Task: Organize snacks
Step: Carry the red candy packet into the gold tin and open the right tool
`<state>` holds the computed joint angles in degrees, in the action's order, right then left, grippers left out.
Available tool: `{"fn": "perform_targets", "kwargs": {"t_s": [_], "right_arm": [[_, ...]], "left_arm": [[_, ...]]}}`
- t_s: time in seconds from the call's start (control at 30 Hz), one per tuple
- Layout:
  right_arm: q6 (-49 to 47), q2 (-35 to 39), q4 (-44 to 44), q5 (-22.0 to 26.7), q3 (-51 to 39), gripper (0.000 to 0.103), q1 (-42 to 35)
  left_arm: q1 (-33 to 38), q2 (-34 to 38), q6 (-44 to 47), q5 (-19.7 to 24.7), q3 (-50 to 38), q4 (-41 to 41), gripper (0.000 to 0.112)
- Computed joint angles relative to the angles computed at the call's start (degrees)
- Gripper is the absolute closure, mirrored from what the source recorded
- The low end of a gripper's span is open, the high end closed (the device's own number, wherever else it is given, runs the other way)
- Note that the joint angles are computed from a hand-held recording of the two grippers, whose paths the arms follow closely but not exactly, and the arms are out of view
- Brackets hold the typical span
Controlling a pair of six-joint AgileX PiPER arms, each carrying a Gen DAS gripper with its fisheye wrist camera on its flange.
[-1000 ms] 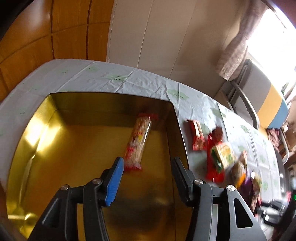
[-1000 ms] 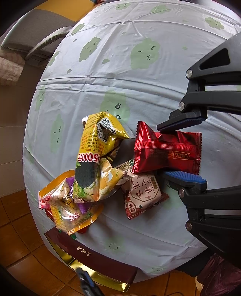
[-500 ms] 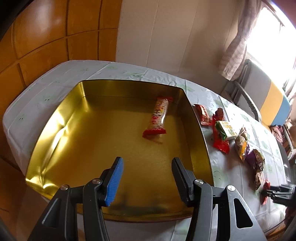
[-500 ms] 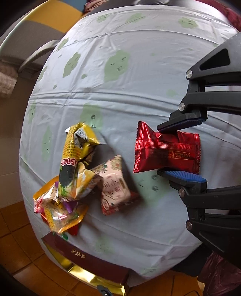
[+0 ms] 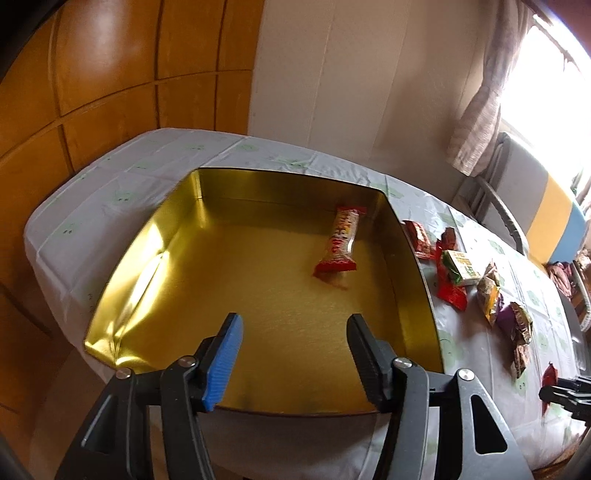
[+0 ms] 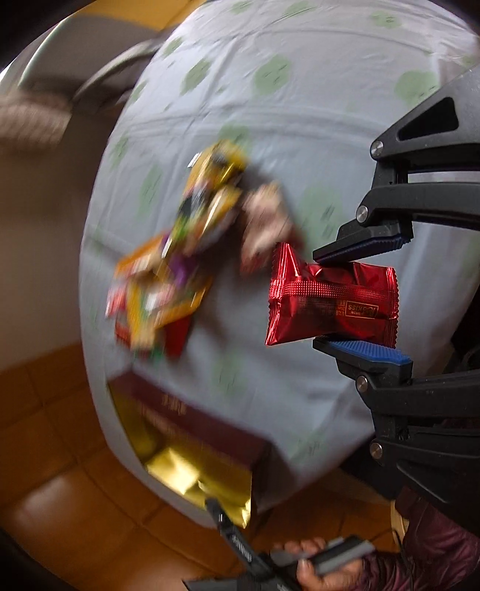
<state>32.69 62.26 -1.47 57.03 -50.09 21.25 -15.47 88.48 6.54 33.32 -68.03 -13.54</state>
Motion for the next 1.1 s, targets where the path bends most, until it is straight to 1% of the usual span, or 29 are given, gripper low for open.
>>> {"fn": "perform_targets", "kwargs": {"t_s": [0.03, 0.1, 0.2, 0.3, 0.4, 0.47, 0.67, 0.77, 0.87, 0.9, 0.97, 1.03, 1.1], "right_arm": [[-0.6, 2.2, 0.6, -1.0, -2.2, 0.063, 1.5], [-3.6, 5.9, 2.2, -1.6, -6.8, 0.063, 1.8], [-5.6, 12.8, 3.5, -3.0, -14.6, 0.063, 4.3], [-8.3, 20.1, 5.3, -3.5, -23.6, 0.063, 5.4], [-9.4, 26.5, 6.3, -3.0, -31.2, 0.063, 6.1], [-10.5, 31.9, 7.0, -2.3, -36.5, 0.063, 6.0], [-11.3, 45.6, 5.6, 4.2, -50.7, 0.062, 6.8], [-11.0, 48.7, 4.7, 5.4, -52.7, 0.061, 7.1], [-9.5, 49.2, 2.4, 5.2, -52.3, 0.061, 7.5], [-9.3, 48.6, 2.0, 4.6, -51.4, 0.061, 7.5], [-8.9, 46.7, 1.8, 3.1, -49.0, 0.055, 7.4], [-7.9, 44.6, 1.2, 1.4, -46.9, 0.053, 7.3], [-6.2, 41.3, -0.1, -1.4, -42.8, 0.053, 7.3]], "left_arm": [[0.5, -0.2, 0.3, -0.1, 0.3, -0.3, 0.052], [1.3, -0.6, 0.6, -0.4, 0.9, -0.6, 0.052], [2.6, -1.5, 0.8, -1.1, 2.0, -0.6, 0.052], [3.9, -1.9, 1.6, -1.5, 2.9, -1.2, 0.052], [5.3, -1.9, 2.8, -1.5, 3.4, -2.3, 0.052], [6.2, -1.9, 3.5, -1.5, 3.8, -3.1, 0.052], [8.1, -2.3, 5.8, -2.0, 5.1, -4.9, 0.052], [8.6, -2.3, 6.5, -2.2, 5.5, -5.5, 0.052], [8.9, -2.3, 7.1, -2.0, 5.5, -6.4, 0.052], [8.9, -2.3, 7.2, -2.0, 5.5, -6.4, 0.052], [8.8, -2.3, 7.2, -2.2, 5.6, -6.2, 0.051], [8.5, -2.4, 7.2, -2.3, 5.8, -6.2, 0.05], [7.9, -2.5, 6.8, -2.3, 6.0, -5.7, 0.048]]}}
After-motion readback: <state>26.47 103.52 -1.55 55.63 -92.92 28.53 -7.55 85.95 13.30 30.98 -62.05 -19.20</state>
